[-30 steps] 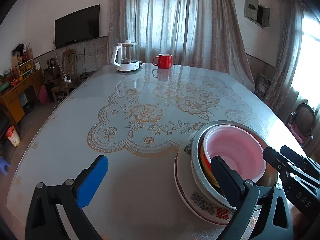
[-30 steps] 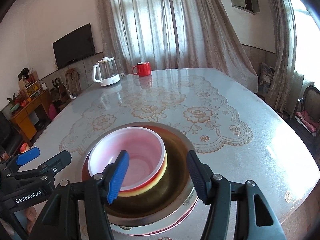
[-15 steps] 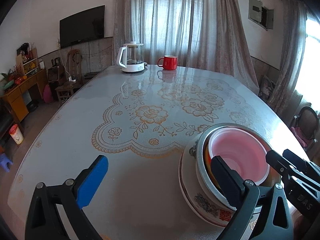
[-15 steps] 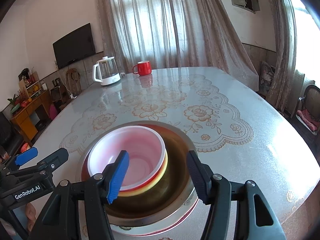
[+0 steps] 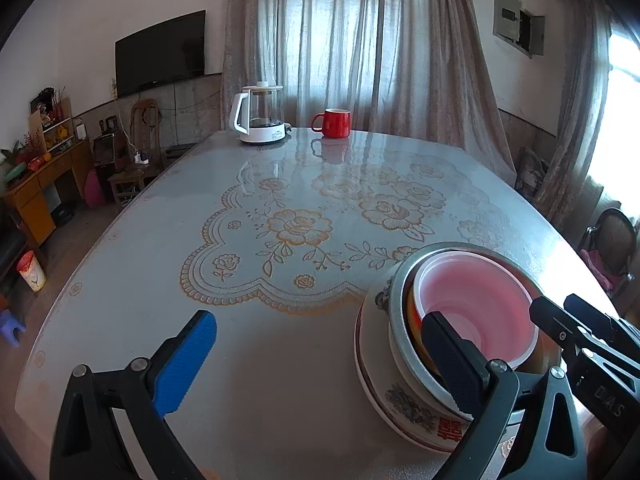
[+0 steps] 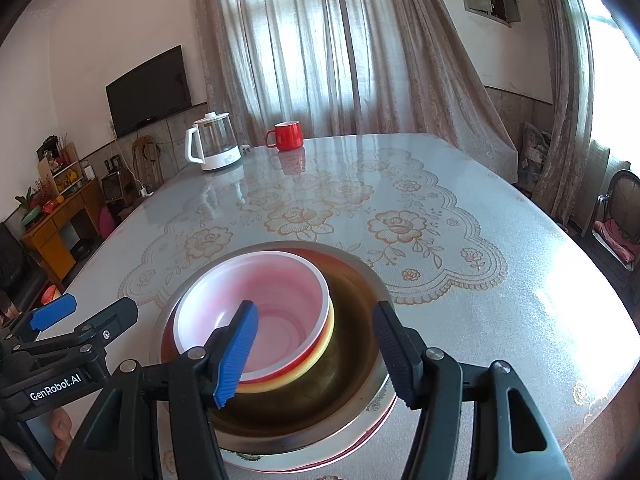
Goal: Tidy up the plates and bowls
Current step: 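Withdraw the right tool from the stacked bowls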
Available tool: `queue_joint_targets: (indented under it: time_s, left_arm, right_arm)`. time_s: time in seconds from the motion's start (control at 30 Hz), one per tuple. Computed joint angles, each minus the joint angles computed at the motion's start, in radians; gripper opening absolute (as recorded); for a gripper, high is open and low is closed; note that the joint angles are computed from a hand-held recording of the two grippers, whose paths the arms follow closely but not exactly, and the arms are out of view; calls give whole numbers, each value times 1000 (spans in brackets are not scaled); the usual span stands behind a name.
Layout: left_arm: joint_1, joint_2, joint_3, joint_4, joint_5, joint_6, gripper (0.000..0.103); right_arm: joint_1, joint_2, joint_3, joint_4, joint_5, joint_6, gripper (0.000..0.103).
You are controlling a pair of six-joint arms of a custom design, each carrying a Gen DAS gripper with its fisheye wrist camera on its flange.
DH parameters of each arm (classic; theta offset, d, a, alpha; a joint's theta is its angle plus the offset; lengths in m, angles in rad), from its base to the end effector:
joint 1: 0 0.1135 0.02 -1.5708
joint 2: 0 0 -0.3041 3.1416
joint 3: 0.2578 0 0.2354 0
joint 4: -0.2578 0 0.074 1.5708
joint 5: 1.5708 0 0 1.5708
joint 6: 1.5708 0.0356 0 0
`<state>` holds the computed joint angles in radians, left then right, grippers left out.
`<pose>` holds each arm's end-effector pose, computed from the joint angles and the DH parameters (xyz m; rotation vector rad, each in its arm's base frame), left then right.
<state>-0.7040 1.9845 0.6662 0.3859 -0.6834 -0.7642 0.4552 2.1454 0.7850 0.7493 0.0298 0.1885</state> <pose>0.2568 -0.1886 0.1049 -0.3290 2.2205 0.0950 0.3429 0.1667 0.0958 -0.2757 2.1837 0.3312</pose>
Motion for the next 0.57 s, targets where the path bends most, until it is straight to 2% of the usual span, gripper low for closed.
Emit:
queue_joint_targets:
  time_s: [0.23, 0.43, 0.57]
  left_arm:
    - [4, 2, -7, 13, 4, 11, 103]
    - [-6, 10, 0, 14, -51, 13, 102]
    - [0, 12, -1, 24, -37, 22, 103]
  right_arm:
    - [-1, 1, -3, 4, 1, -1, 60]
    - [-7, 5, -4, 14, -5, -6, 60]
    - [-9, 5, -4, 13, -9, -5, 60]
